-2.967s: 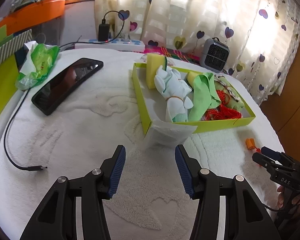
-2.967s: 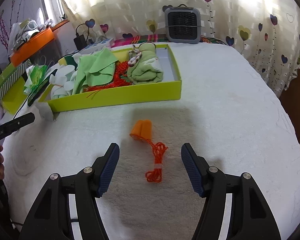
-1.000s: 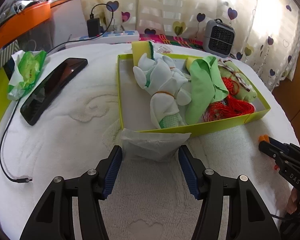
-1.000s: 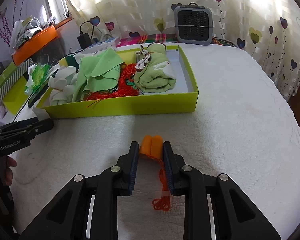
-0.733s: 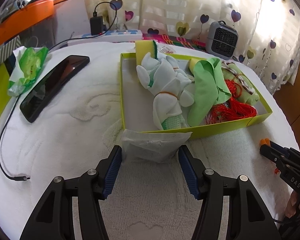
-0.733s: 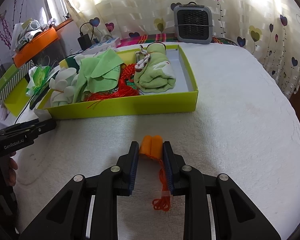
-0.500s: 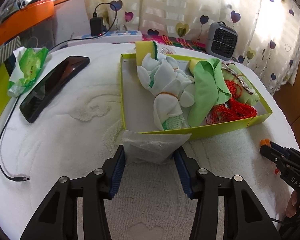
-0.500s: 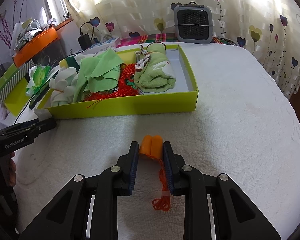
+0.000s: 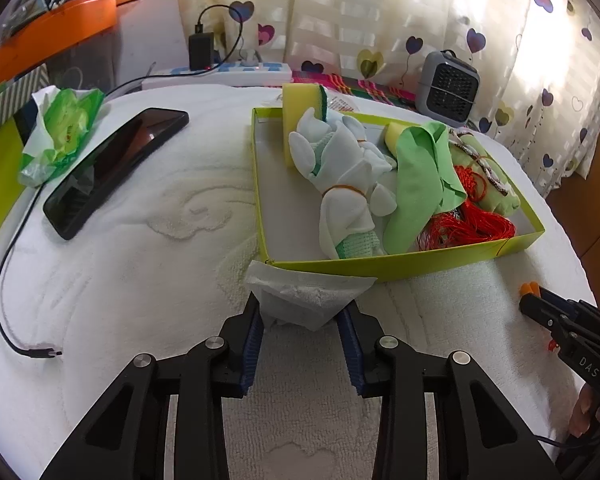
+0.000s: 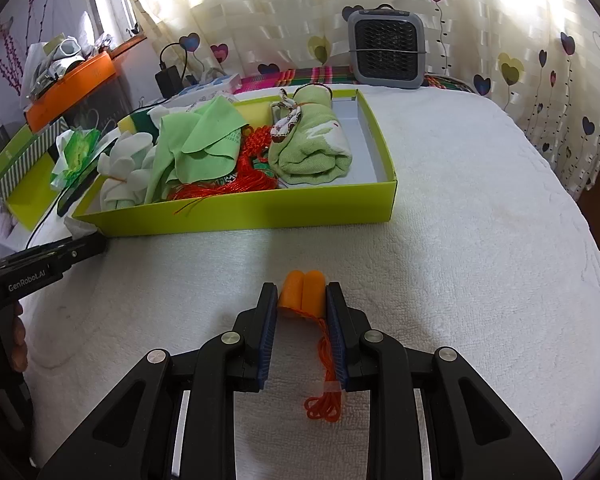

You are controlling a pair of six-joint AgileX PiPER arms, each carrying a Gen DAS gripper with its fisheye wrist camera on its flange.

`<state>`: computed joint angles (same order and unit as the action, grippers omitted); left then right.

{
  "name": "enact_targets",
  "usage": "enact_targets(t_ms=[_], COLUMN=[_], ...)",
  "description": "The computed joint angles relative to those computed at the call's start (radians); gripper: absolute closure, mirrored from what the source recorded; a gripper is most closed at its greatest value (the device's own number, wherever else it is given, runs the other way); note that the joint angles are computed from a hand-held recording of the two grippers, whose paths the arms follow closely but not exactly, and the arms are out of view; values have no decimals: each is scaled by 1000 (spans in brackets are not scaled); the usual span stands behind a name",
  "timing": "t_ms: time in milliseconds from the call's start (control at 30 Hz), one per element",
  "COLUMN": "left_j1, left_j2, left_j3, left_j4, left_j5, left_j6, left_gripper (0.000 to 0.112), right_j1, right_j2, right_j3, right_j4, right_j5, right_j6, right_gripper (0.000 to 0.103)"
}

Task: Organize soft objects
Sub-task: 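Carry the tissue with the left gripper while the right gripper carries the earplugs over the box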

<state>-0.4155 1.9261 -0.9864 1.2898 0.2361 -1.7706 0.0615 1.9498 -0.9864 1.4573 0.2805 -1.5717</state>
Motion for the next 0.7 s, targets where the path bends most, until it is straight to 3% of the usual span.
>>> enact_targets(t_ms=[400, 700], left_j1=[-1, -11], left_j2=[-14, -49], left_j3=[17, 54], left_j4=[65, 136], left_j5=[-1, 2], left_j6=[-70, -154], left_gripper=[83, 83], right_j1=[15, 21], right_j2=[-11, -29], right_j3=[15, 40], right_j4=[40, 155], right_j5=[-28, -32], right_j6=[-43, -164], right_gripper=[78, 78])
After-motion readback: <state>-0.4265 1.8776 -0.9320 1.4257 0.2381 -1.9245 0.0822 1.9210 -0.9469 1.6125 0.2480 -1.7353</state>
